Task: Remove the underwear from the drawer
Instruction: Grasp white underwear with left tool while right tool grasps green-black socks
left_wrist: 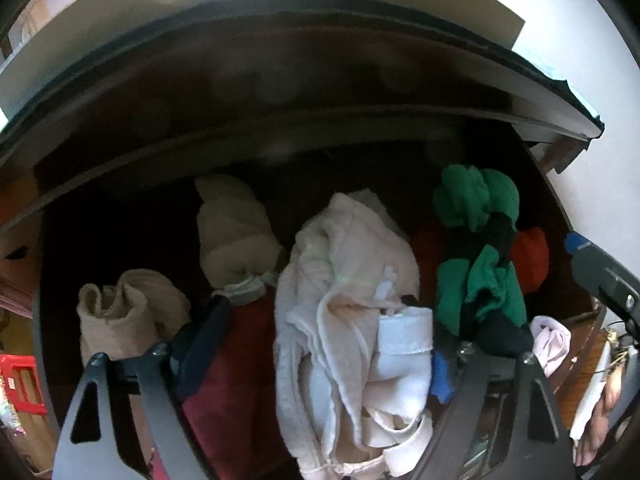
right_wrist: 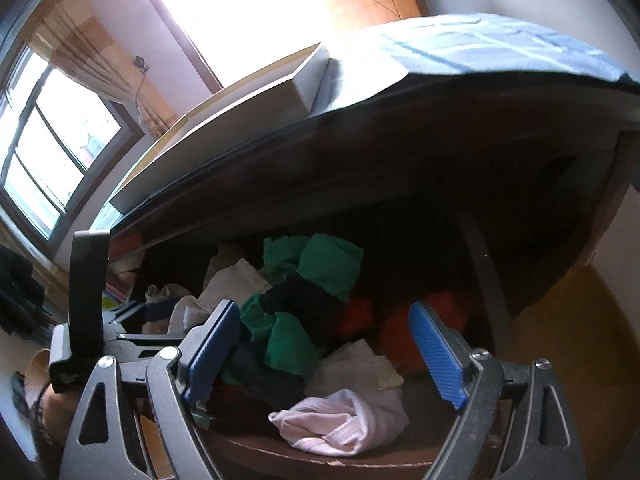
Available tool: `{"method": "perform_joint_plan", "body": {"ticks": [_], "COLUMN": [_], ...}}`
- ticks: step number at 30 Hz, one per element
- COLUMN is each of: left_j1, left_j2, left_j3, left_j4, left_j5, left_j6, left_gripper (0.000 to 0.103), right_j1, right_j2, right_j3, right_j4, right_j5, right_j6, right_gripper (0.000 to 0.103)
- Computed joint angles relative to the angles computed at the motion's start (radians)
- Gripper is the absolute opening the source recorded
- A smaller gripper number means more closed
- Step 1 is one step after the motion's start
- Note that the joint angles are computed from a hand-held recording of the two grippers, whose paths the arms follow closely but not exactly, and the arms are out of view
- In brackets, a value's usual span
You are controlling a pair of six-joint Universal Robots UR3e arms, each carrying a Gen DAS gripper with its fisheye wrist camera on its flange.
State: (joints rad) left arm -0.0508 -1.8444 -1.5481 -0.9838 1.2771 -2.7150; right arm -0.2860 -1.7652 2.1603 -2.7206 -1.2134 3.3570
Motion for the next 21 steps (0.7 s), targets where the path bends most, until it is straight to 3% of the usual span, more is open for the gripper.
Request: {"method": "perform_joint_plan", "body": {"ticks": [5,8,12,21], "left_j1": [0.013,0.041,0.054,0.209], "left_j2": [-0.009,0.026,0.029,0.169], "left_j3": [0.004,-0.060,-0.078,-0.225], "left_j4": [-0.014,0.023,0.050,0.037], "left_j5": [-0.044,-0.096,-0.125,-0.319], "left_j6": [0.005,0.022,0.014,0.053], "left_gripper": [0.069,0.050,0.044,0.040], "right_j1": [0.012,0.024,0.041,0.048], "right_j2": [0.060,0.100,0.150,0.217], "right_j3": [-0.054,-0.085,-0.123,-0.179], "right_j4": [0.023,0.031,0.047,0.128], "right_j5": [0.008,0.008,0.011,0.016], "right_j6": [0.038,0.066,0.087,0.127], "right_gripper": [0.089,0.089,0.089,0.089]}}
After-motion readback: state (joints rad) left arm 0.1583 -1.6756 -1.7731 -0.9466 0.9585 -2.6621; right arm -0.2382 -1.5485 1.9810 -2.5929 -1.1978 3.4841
